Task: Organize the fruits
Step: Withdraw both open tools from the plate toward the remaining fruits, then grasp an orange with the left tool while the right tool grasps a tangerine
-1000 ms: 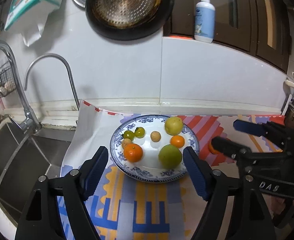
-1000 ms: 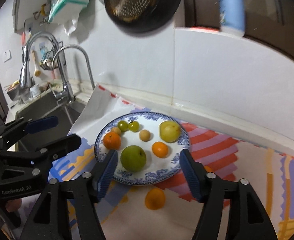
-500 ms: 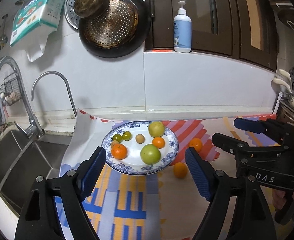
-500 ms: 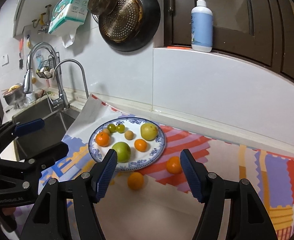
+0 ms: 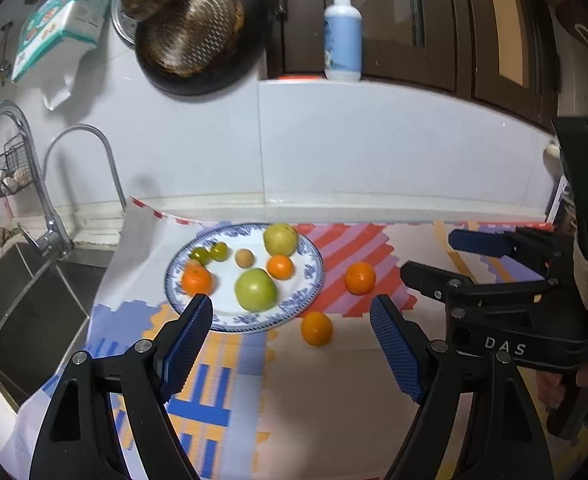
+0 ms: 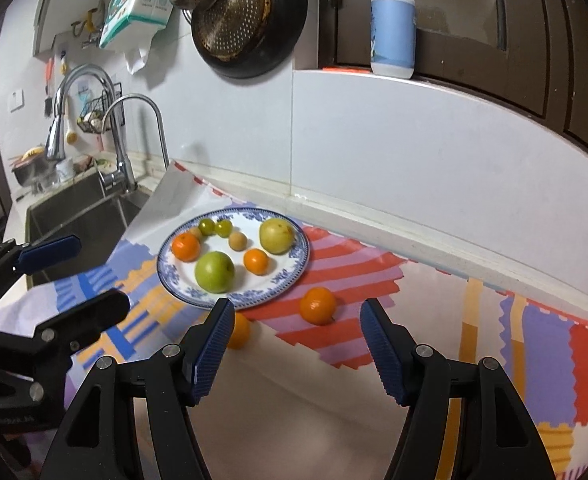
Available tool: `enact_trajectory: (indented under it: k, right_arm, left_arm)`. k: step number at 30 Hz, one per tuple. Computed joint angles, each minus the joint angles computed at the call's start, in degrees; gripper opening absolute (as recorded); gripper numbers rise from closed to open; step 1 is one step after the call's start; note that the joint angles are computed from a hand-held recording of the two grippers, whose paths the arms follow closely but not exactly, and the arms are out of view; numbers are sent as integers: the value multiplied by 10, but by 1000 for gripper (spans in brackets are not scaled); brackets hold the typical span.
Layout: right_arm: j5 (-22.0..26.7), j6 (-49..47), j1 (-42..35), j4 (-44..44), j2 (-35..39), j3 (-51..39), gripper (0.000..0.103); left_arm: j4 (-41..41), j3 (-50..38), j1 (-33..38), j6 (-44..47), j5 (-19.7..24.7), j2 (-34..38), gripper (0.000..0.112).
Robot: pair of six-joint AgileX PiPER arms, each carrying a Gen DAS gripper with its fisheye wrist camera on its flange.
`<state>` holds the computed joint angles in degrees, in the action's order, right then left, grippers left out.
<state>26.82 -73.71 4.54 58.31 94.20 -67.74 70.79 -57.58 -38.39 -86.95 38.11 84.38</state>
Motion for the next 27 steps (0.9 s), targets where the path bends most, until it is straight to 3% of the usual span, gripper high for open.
enact_trajectory:
  k: [12, 27]
  right_arm:
    - [24, 9, -7, -49, 117, -87, 66]
    - [66, 60, 14, -120, 237, -221, 63]
  left_arm:
    - [-123, -81, 61, 120, -76, 127, 66]
    - [-275, -144, 115, 268, -133, 201, 43]
